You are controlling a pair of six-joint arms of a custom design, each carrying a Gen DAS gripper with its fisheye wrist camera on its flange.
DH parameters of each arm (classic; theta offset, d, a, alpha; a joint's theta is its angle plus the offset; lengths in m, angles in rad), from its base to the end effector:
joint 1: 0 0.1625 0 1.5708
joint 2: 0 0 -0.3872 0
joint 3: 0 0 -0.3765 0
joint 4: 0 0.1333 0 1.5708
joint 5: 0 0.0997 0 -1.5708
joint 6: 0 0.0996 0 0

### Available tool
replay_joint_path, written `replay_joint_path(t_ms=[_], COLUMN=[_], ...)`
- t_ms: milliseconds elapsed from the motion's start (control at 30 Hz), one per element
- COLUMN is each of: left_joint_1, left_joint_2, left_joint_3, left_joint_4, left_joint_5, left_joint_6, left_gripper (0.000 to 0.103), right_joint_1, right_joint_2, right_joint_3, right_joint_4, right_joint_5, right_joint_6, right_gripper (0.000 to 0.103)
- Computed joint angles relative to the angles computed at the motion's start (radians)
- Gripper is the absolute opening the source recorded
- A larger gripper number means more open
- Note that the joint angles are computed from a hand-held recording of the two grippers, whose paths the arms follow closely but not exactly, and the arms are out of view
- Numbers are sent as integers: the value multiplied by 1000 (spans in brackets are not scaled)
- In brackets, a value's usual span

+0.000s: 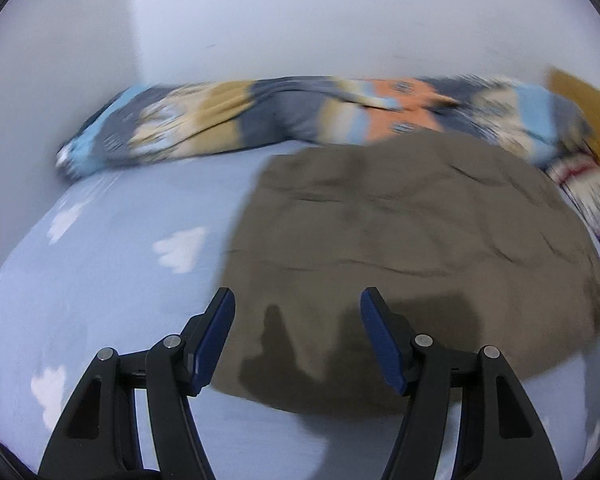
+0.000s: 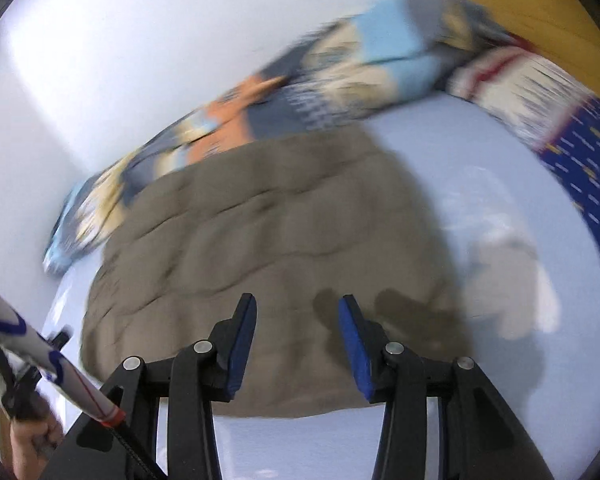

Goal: Fold large clothes

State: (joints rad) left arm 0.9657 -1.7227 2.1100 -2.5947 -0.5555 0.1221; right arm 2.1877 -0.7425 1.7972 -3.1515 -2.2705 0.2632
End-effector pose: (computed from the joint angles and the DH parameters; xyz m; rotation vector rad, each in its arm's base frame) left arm -0.0491 -0.4541 0.4201 0.3901 2.1161 -0.9587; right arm 0.4009 -0.4458 0.0810 0.2014 -2.5463 1.0143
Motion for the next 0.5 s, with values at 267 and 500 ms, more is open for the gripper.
replay_joint_path(t_ms=[267,500], left_joint_1=[-4,3], left_joint_2=[70,69], left_joint_3=[56,59], left_joint_4=[-1,-9], left_joint_5=[47,52], left_joint_6=[25,29], left_gripper=[65,68], right_joint_1=[41,-18], right_joint_2=[138,120], right_joint_3=[-111,-87], right_joint_4=[96,142], right_joint_5=[5,38], right_joint_6=[-130,-73], right_gripper=[47,48])
